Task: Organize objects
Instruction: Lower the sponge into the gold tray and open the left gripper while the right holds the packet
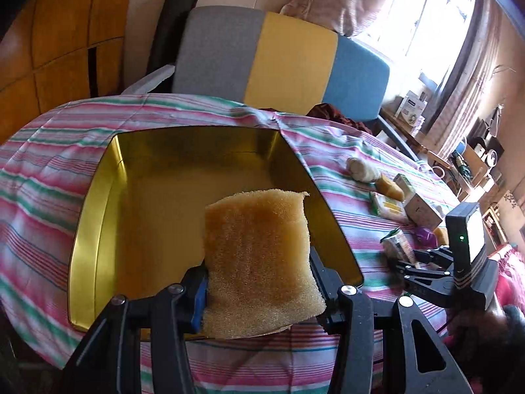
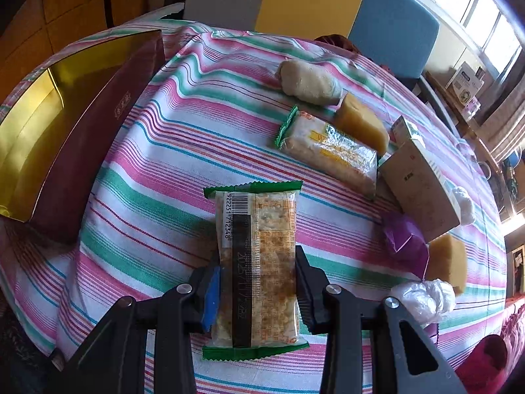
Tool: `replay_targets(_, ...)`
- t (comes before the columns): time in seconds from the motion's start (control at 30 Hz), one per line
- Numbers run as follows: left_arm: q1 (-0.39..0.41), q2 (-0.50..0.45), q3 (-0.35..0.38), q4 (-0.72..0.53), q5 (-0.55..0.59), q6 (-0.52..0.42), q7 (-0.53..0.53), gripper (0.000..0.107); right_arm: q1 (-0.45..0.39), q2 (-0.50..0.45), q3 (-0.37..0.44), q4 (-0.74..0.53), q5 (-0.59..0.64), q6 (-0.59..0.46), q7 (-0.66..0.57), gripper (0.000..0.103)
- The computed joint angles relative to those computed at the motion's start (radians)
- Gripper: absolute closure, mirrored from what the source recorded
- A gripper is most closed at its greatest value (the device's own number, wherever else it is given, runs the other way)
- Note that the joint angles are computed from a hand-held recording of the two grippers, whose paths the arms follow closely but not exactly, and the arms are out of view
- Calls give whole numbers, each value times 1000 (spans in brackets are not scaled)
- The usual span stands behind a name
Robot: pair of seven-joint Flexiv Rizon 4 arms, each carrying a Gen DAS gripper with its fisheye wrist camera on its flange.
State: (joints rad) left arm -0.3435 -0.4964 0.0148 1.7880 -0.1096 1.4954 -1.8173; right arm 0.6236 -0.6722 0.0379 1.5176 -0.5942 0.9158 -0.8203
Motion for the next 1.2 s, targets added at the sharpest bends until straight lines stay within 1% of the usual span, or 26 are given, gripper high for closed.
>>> replay_targets(0.1, -20, -1, 25, -4, 11, -12, -21, 56, 21, -9, -29, -4, -49, 13, 23, 65)
replay_targets(0.2, -31, 0, 38, -6, 25, -17, -37, 56, 14, -21, -21, -23, -38, -11, 11, 65)
replay_targets(0.3, -37, -4, 46, -17, 39, -31, -46, 56, 16, -18, -23, -19, -43, -12, 16, 65)
replay_targets(0.47, -19, 6, 47, -2, 43, -32, -63, 56, 15, -16, -20, -17, -42, -15, 17, 65)
replay_targets(0.53, 2, 11, 33, 11, 33, -28, -62, 56, 15, -14, -18, -14, -41, -14, 19, 65)
replay_targets(0.63, 55, 17, 5, 8, 3, -30, -42, 56, 19, -7, -18, -5, -43, -13, 26, 65)
replay_targets(0.67, 63, 16, 9, 1, 1, -35, -37, 56, 18, -8, -17, -6, -43, -13, 26, 65)
replay_targets(0.77, 33, -20, 103, -97, 52, -112, -58, 56, 18, -7, -16, -5, -43, -14, 27, 65)
replay_targets(0.83, 48, -52, 115, -160, 74, -165, -51, 56, 17, -8, -16, -6, -44, -14, 28, 65)
replay_targets(0.87, 40, -80, 144, -215, 95, -210, -69, 56, 17, -8, -16, -6, -44, -14, 28, 65)
replay_targets(0.9, 55, -106, 141, -263, 101, -260, -60, 56, 16, -10, -15, -9, -43, -15, 27, 65)
replay_targets(0.93, 64, -126, 141, -295, 109, -288, -65, 56, 16, -12, -15, -11, -43, -15, 27, 65)
replay_targets(0.97, 65, -155, 155, -343, 121, -325, -88, 56, 16, -12, -15, -11, -43, -15, 27, 65)
replay_targets(1.03, 90, -200, 141, -415, 130, -383, -86, 56, 17, -12, -15, -10, -42, -14, 28, 65)
replay_targets(1.1, 97, -249, 148, -491, 152, -440, -98, 56, 16, -15, -15, -13, -41, -12, 27, 65)
replay_targets(1.2, 113, -302, 142, -569, 172, -500, -106, 54, 16, -16, -15, -14, -39, -11, 27, 65)
